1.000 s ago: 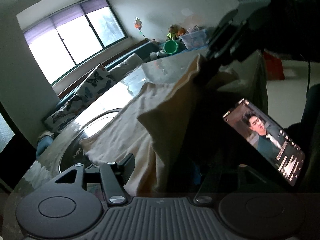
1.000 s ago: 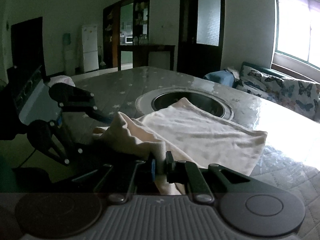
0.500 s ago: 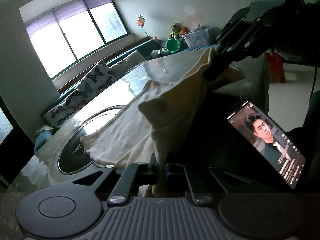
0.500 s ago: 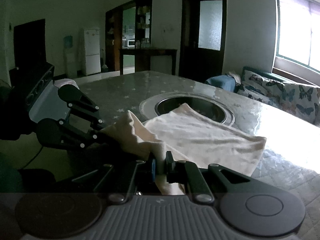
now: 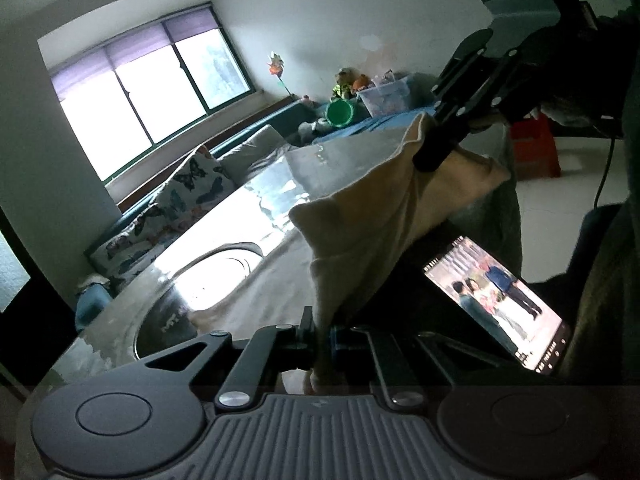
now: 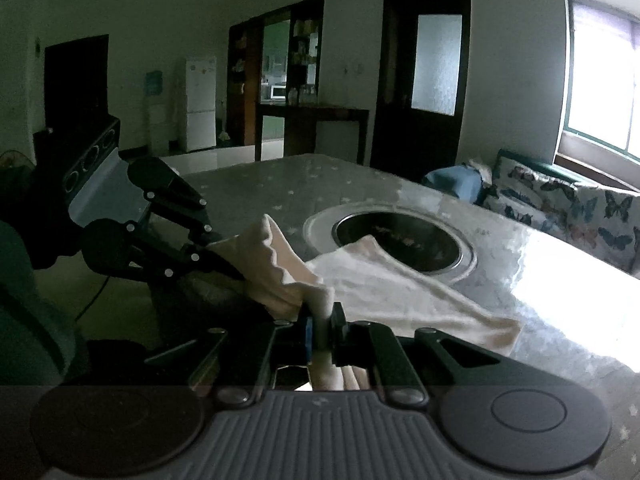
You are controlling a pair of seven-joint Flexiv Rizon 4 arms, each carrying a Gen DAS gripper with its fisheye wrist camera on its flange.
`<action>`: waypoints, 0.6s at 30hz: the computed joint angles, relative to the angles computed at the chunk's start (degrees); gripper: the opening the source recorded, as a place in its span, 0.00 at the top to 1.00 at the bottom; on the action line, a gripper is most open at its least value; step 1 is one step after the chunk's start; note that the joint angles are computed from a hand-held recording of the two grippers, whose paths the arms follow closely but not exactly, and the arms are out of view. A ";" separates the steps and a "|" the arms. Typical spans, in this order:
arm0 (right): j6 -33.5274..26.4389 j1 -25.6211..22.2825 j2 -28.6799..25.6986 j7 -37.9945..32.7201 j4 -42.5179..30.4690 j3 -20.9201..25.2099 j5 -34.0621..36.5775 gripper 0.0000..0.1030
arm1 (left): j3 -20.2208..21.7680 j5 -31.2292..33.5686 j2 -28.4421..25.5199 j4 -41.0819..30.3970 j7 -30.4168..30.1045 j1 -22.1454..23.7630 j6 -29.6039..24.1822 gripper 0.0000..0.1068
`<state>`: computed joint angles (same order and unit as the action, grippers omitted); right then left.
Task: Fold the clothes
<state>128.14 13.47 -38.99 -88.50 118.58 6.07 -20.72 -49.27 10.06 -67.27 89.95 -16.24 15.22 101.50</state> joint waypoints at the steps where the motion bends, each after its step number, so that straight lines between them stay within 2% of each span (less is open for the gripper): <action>1: 0.08 -0.25 -0.25 0.12 -0.52 0.05 -0.20 0.94 | -0.04 -0.04 -0.26 -0.58 0.09 -0.22 0.04 0.93; 6: -1.08 -1.61 -1.59 1.04 -3.96 0.01 -2.08 0.94 | 0.24 -0.45 -1.79 -5.03 1.01 -2.16 -0.53 0.93; 12: -5.98 -4.41 -5.19 4.10 -12.70 0.10 -5.84 0.94 | 1.48 -4.36 -5.21 -16.77 4.35 -7.90 -4.13 0.93; 15: -9.78 -5.34 -8.09 5.33 -19.02 -0.07 -7.87 0.94 | 4.86 -9.25 -7.24 -25.95 5.64 -13.26 -7.76 0.93; 18: -14.57 -6.41 -12.15 6.46 -26.56 0.64 -9.78 0.94 | 10.83 -15.14 -10.19 -37.76 5.72 -19.72 -13.41 0.93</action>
